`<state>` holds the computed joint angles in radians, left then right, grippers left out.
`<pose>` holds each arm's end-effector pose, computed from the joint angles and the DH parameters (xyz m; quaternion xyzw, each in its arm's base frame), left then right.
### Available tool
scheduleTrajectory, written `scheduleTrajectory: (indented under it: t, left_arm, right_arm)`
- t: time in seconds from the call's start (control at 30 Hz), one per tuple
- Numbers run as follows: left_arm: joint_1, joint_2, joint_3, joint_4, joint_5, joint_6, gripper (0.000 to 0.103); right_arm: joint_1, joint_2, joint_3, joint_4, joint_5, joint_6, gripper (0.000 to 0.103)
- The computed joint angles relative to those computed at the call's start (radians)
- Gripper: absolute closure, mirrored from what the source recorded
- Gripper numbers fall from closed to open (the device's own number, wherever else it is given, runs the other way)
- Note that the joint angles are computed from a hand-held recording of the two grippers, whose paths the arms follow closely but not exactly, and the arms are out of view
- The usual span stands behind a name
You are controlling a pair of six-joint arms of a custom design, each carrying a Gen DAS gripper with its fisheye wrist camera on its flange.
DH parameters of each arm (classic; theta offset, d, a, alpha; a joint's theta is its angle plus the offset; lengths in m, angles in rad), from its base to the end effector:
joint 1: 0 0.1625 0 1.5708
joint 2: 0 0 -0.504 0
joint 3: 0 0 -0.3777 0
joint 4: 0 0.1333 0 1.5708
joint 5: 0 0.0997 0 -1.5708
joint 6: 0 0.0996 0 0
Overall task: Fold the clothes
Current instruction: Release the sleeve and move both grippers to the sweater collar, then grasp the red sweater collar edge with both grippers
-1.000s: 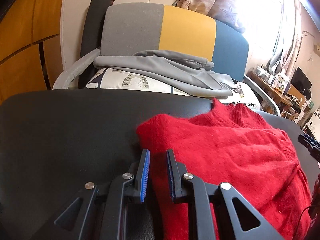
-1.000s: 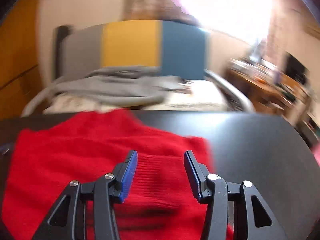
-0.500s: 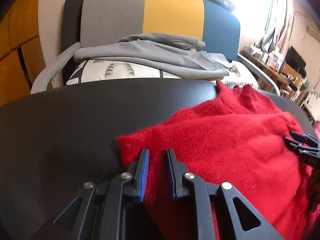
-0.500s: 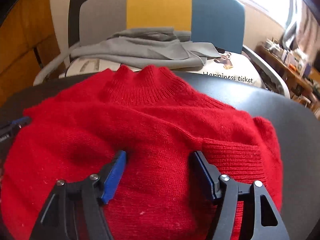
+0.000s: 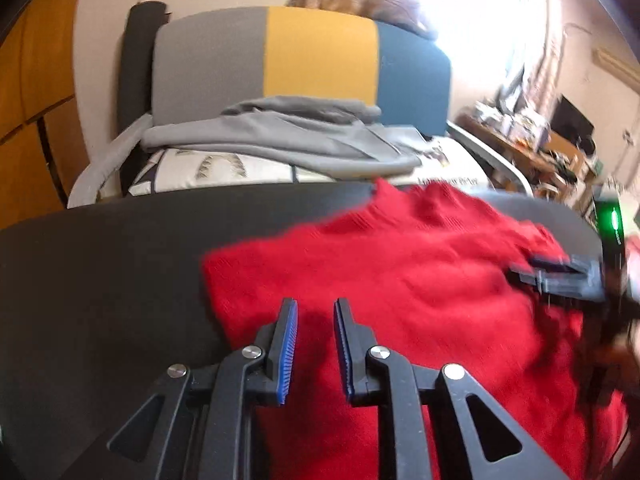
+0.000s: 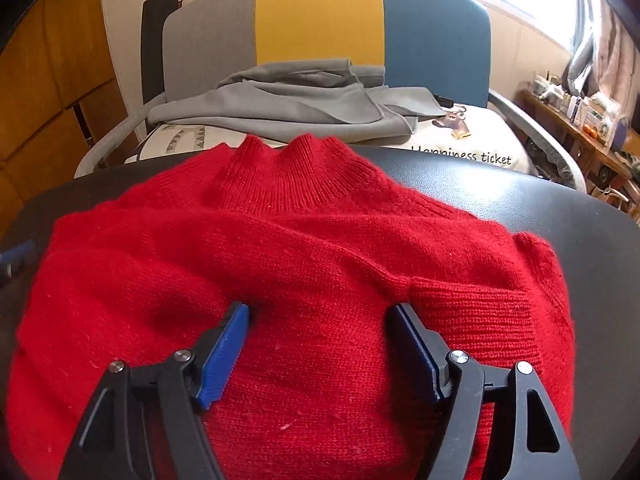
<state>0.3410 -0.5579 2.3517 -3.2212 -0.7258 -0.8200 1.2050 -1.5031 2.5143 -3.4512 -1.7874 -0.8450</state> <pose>-0.3388 -0.3407 -0.0187 0.2139 0.8847 -0.3156 0.2682 -0.0290 -0.3886 0.3586 0.1698 -0.8868 0.2884 0.3188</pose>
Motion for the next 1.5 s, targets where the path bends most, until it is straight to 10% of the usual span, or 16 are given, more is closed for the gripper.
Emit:
scheduleTrajectory:
  t: [0.17, 0.3, 0.7, 0.83, 1.13, 1.5]
  left_arm:
    - [-0.034, 0.011, 0.018, 0.071, -0.008, -0.097, 0.085]
    - [-0.038, 0.018, 0.026, 0.097, -0.035, -0.146, 0.083]
    - [-0.068, 0.008, 0.058, 0.144, -0.051, -0.235, 0.080]
    - [-0.071, -0.010, 0.089, 0.103, -0.080, -0.228, 0.081]
    - [0.051, -0.075, 0.028, -0.200, -0.188, 0.204, 0.076]
    - [0.325, 0.004, -0.396, 0.145, -0.439, 0.653, 0.065]
  right_arm:
    - [-0.046, -0.178, 0.029, 0.151, 0.103, -0.015, 0.029]
    - [-0.083, -0.196, 0.077, 0.119, 0.009, -0.077, 0.028]
    - [-0.250, -0.241, 0.173, 0.023, 0.172, -0.174, 0.027]
    - [-0.257, -0.310, 0.137, 0.194, 0.182, -0.188, 0.026]
    - [-0.158, -0.346, -0.210, 0.805, 0.308, -0.056, 0.026]
    - [0.022, 0.057, -0.603, 1.056, 0.111, 0.106, 0.049]
